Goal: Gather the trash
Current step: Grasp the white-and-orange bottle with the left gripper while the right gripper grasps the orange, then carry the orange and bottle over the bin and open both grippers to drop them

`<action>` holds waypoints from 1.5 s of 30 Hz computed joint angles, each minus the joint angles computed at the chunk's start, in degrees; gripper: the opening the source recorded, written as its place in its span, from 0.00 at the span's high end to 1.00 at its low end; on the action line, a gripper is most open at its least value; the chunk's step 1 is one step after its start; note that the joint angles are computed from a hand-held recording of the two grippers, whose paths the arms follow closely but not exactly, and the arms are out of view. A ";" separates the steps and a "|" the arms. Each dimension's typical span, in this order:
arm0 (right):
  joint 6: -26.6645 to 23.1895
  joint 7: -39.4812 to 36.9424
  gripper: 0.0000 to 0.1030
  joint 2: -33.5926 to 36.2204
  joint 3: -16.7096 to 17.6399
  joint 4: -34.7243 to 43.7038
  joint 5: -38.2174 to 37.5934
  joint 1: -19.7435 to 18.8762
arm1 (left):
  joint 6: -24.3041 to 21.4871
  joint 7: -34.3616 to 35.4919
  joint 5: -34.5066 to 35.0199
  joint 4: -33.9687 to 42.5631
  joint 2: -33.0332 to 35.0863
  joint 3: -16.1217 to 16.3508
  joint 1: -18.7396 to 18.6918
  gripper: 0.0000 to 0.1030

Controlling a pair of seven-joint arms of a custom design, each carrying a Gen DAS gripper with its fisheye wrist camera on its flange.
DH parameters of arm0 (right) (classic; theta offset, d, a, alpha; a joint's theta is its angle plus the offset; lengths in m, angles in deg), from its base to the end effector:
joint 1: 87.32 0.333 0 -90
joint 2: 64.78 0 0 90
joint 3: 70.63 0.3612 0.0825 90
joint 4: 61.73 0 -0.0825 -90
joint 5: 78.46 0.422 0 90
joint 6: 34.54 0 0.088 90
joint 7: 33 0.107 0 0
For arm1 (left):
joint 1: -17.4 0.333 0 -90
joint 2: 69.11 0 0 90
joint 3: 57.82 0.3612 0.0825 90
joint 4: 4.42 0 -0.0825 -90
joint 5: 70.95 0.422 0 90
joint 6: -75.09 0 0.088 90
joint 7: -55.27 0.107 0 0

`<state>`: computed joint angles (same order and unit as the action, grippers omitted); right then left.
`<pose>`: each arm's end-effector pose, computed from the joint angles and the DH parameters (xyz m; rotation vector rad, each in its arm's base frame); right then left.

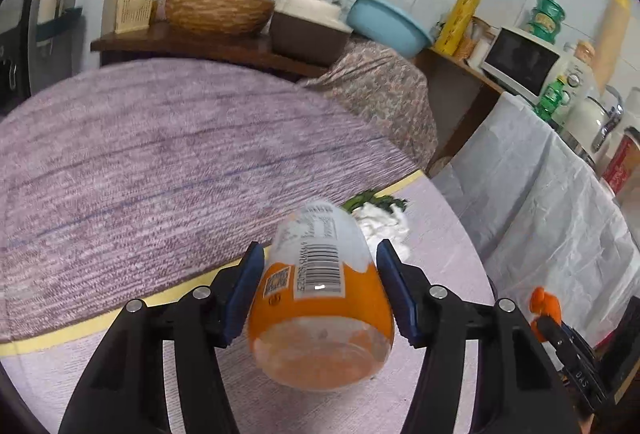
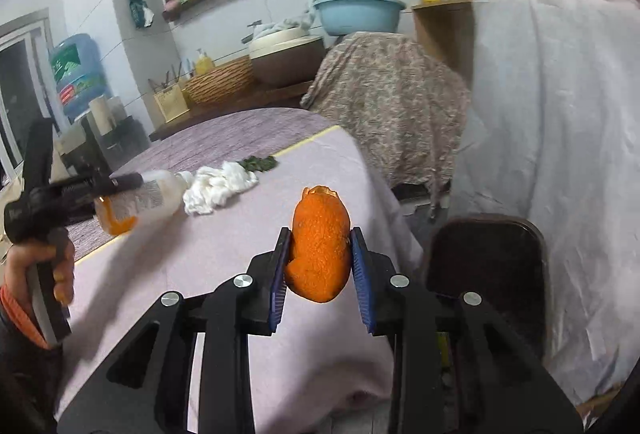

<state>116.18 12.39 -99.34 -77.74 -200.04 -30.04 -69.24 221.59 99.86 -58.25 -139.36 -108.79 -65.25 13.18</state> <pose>0.4286 0.0522 0.6368 -1.7464 1.1849 -0.3369 0.3888 -0.1027 0.7052 -2.0640 1.2922 -0.9971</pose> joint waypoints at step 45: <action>-1.23 2.93 0.71 -2.56 -1.50 -5.28 -1.75 -4.44 | -1.38 -3.52 8.91 -1.35 -1.35 -4.41 0.69 0.41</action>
